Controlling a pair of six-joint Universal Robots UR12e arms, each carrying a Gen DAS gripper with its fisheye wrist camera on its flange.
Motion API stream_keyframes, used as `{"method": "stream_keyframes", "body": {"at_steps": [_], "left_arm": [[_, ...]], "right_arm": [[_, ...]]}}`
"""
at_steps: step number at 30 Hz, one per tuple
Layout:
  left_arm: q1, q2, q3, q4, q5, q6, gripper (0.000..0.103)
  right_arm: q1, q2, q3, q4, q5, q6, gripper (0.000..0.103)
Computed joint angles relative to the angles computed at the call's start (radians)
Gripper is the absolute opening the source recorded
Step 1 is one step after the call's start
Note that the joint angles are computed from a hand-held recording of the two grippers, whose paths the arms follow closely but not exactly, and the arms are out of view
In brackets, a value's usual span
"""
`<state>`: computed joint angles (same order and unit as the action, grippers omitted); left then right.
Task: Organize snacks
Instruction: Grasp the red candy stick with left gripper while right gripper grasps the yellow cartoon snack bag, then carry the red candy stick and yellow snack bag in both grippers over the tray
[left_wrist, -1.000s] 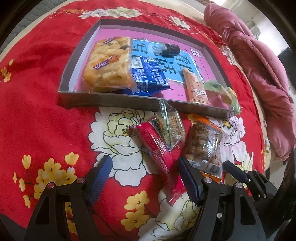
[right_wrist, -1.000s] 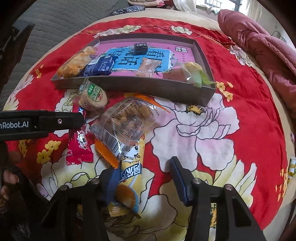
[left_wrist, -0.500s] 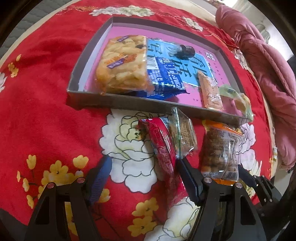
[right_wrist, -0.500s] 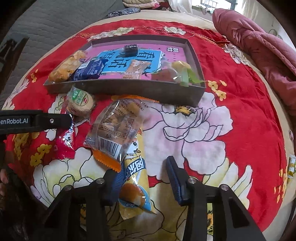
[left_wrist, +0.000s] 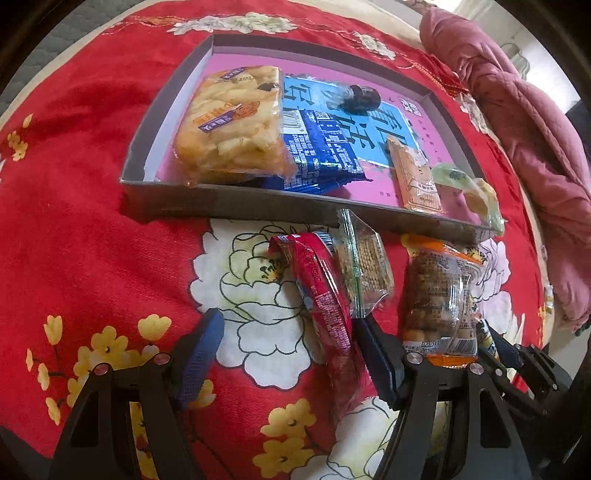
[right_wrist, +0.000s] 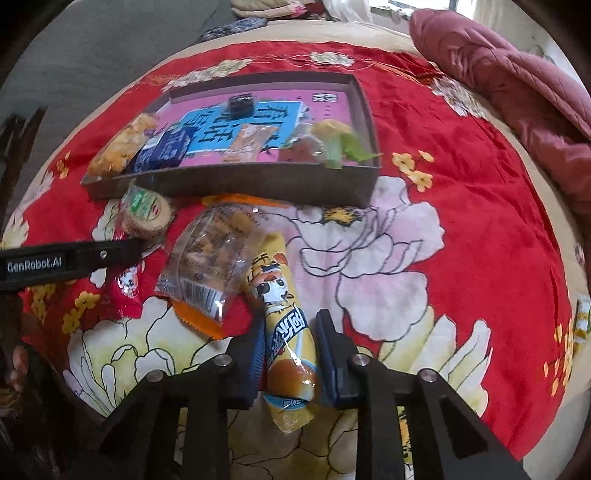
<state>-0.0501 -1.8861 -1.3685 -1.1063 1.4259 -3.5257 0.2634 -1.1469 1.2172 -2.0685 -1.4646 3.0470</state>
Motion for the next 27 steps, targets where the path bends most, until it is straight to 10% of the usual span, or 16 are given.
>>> {"method": "stream_keyframes", "body": {"at_steps": [27], "left_arm": [[0.028, 0.033, -0.040, 0.018, -0.114, 0.055, 0.019]], "right_arm": [[-0.040, -0.012, 0.039, -0.106, 0.111, 0.116, 0.023]]}}
